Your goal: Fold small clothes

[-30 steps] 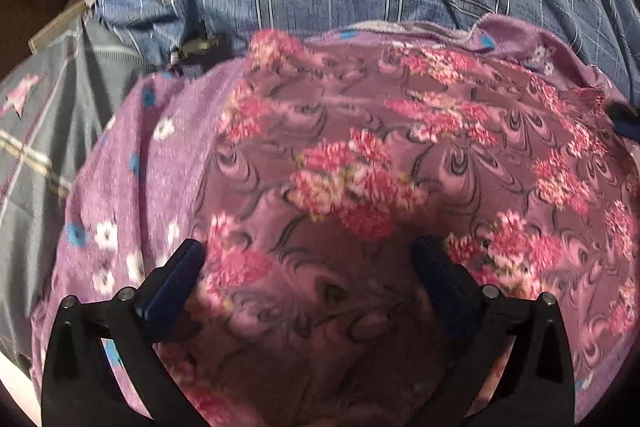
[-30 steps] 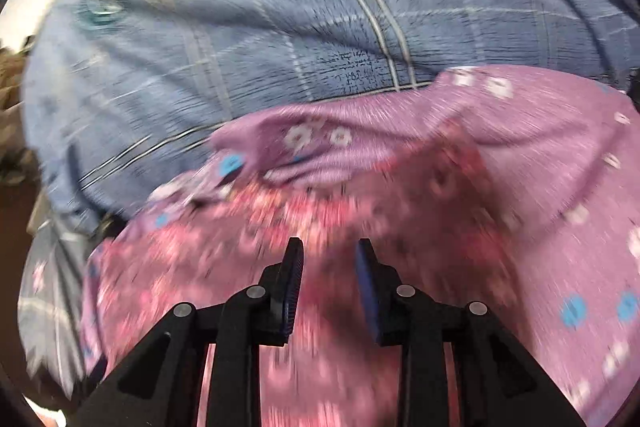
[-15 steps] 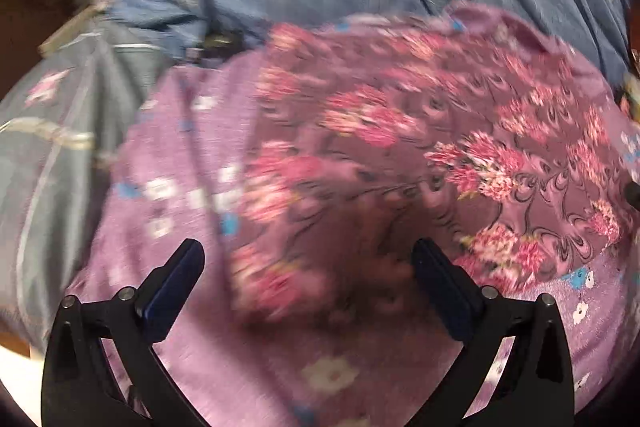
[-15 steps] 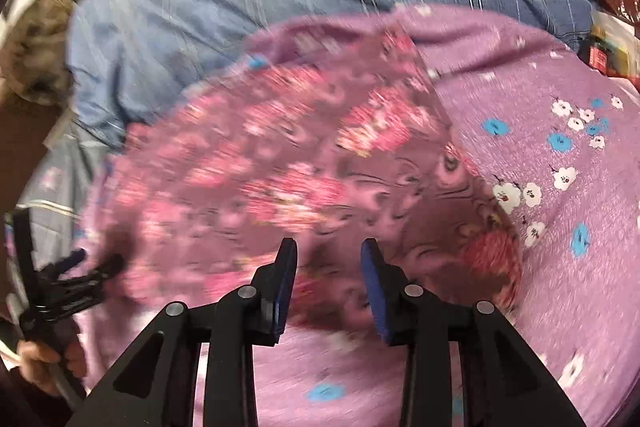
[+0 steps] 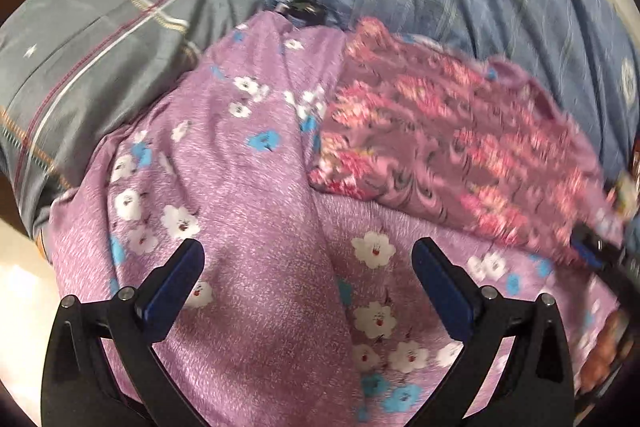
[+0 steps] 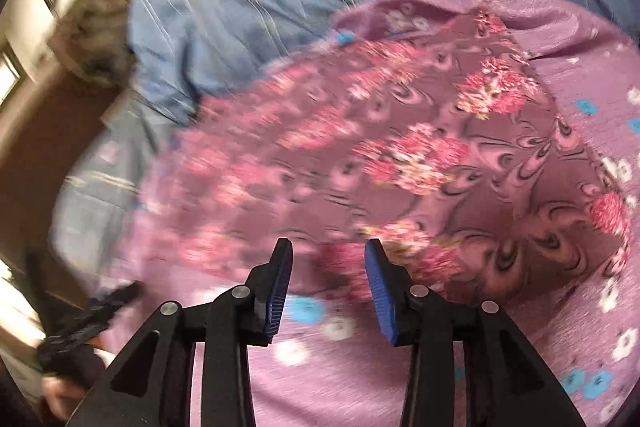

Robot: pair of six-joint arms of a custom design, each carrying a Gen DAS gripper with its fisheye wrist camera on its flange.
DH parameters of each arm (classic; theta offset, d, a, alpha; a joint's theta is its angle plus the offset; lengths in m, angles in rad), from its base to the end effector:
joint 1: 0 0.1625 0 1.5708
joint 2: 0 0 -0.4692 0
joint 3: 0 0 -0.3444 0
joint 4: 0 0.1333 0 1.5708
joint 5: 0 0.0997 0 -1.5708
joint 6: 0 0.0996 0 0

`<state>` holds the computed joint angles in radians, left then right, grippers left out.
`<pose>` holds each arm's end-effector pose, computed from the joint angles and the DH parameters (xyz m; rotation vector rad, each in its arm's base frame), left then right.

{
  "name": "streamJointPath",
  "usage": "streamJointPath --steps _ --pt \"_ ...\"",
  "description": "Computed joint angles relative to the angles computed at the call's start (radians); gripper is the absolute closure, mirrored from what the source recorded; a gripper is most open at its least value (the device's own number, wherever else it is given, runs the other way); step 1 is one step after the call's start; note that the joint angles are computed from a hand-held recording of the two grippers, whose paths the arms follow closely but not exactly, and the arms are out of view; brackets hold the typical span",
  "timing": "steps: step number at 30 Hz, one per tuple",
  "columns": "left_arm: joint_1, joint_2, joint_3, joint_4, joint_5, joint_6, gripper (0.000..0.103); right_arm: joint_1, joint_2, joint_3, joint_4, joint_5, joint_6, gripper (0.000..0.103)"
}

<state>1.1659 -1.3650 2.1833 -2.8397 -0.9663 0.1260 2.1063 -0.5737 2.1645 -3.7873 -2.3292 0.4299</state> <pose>-0.0054 -0.4946 0.3400 0.4880 2.4825 -0.6821 0.3161 -0.4058 0.0726 -0.1898 -2.5121 1.1781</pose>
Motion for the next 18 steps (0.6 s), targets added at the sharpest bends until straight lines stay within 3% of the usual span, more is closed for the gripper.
streamJointPath --steps 8,11,14,18 --pt "0.003 0.001 -0.039 0.086 -0.187 -0.188 0.0 0.015 -0.008 0.077 -0.139 -0.012 -0.031 0.062" --pt "-0.003 0.03 -0.046 0.09 -0.207 -0.241 0.0 0.021 -0.014 0.1 -0.178 -0.003 -0.05 0.062" --pt "0.017 0.058 -0.055 0.097 -0.256 -0.293 0.018 0.021 -0.015 0.107 -0.199 0.007 -0.066 0.062" --pt "0.037 0.103 -0.04 0.012 -0.27 -0.332 0.021 0.013 -0.012 0.094 -0.187 0.03 -0.071 0.062"
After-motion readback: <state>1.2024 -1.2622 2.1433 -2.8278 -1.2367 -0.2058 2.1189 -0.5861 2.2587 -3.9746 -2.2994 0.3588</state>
